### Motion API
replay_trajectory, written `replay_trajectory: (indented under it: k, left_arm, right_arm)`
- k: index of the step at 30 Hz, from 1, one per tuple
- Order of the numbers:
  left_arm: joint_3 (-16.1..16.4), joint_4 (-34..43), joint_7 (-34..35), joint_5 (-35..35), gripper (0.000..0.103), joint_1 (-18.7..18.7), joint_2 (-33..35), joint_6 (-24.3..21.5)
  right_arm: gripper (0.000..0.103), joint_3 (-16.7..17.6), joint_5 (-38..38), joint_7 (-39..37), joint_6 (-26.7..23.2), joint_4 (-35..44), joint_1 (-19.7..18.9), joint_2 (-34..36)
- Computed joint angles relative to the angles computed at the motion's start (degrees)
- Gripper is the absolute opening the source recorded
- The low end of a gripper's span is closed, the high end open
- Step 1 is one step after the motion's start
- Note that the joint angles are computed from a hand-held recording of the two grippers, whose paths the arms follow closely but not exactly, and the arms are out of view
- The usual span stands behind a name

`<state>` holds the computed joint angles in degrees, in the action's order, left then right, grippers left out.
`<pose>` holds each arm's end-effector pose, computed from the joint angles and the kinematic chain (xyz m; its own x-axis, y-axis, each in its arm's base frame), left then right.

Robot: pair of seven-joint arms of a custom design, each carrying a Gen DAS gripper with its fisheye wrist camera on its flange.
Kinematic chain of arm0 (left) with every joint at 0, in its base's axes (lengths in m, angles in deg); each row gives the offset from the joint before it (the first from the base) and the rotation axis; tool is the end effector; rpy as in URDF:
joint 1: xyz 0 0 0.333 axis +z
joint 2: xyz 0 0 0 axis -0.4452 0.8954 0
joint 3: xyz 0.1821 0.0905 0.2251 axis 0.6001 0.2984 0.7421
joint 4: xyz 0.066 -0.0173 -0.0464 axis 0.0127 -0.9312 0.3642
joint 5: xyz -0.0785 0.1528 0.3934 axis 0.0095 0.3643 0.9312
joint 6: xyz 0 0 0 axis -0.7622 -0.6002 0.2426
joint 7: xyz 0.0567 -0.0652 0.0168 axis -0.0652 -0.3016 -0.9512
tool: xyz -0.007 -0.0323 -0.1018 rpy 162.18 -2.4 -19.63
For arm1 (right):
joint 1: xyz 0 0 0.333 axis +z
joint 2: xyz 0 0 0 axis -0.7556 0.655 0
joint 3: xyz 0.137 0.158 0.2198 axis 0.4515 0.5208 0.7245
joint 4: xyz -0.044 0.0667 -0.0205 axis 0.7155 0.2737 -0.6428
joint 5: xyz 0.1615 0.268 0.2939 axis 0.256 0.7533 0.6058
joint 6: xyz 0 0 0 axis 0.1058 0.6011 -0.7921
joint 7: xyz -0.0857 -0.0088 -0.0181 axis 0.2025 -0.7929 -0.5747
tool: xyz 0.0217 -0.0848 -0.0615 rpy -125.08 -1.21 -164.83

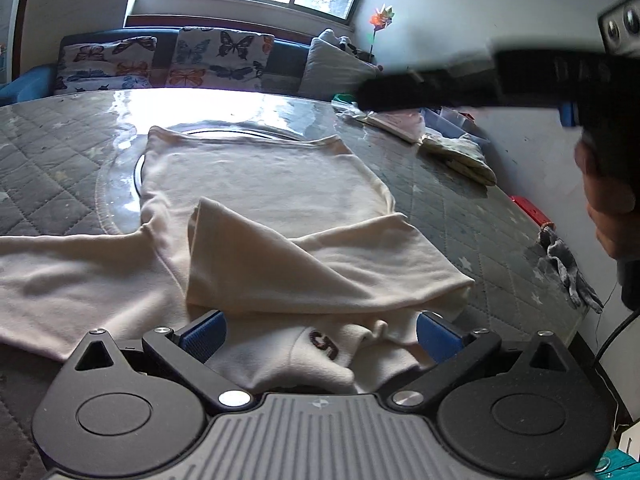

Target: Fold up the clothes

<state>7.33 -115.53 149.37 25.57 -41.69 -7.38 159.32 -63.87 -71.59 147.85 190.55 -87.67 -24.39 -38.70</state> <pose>0.6582 -0.4384 0.4436 -0.7247 -0.6265 0.2869 -0.5917 0.3523 -0.7251 0.5662 0.3519 0.5504 0.2703 -0.9567 -0.1077 -0.5791 -0.0722 -0.8121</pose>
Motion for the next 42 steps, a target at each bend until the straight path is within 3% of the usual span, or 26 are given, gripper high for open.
replay_trajectory:
  k: [5,8,13,16,19,21,24,26,33,38,40,42]
  left_arm:
    - [-0.5,-0.7,1.0,-0.5,0.103,0.5,-0.5,2.9]
    - [2.5,1.8,-3.5,2.6,0.103,-1.9,0.8,3.7]
    - [6.5,8.7,-12.9,8.7,0.101,-5.0,5.1,1.9]
    - [6.5,12.0,-15.5,10.7,0.091,-5.2,7.4,-0.5]
    - [6.2,12.5,-16.4,11.9,0.070,-5.0,7.9,-1.4]
    - [5.9,11.6,-16.4,12.3,0.040,-4.7,7.3,-1.1]
    - [4.8,10.2,-15.9,11.8,0.015,-3.6,6.1,-1.3]
    - [4.3,8.3,-15.4,11.0,0.011,-2.8,4.6,-0.6]
    - [7.4,4.4,-19.3,13.4,0.009,-3.4,1.2,-1.4]
    - [7.8,4.2,-20.2,15.2,0.011,-3.0,0.6,-3.6]
    - [6.8,3.8,-19.1,14.5,0.016,-2.3,0.3,-3.1]
    - [6.6,4.3,-18.8,14.2,0.034,-2.4,0.6,-2.0]
  right_arm:
    - [0.020,0.8,5.0,-6.1,-9.3,-5.1,-1.5,-3.7]
    - [0.020,1.3,7.8,-7.1,-12.8,-9.0,-2.2,-5.6]
    - [0.020,2.0,9.8,-7.3,-12.5,-13.4,-3.3,-7.9]
    - [0.024,2.3,9.6,-7.9,-11.2,-14.6,-3.7,-8.2]
    - [0.025,2.4,9.9,-8.8,-11.0,-14.4,-4.0,-7.7]
    - [0.026,2.4,10.3,-9.4,-11.1,-14.0,-4.0,-7.3]
    - [0.028,2.4,10.2,-9.9,-11.5,-13.5,-4.0,-7.1]
    - [0.029,2.4,8.9,-9.7,-11.7,-13.2,-4.0,-7.1]
    - [0.032,1.9,-0.7,-3.6,-9.8,-9.8,-4.6,-4.4]
    - [0.032,0.4,-2.9,-2.8,-8.1,-6.5,-3.9,-0.3]
    - [0.032,-0.2,-4.1,-2.7,-8.8,-5.4,-3.3,0.9]
    - [0.032,-0.9,-5.2,-1.7,-9.0,-5.0,-2.8,1.6]
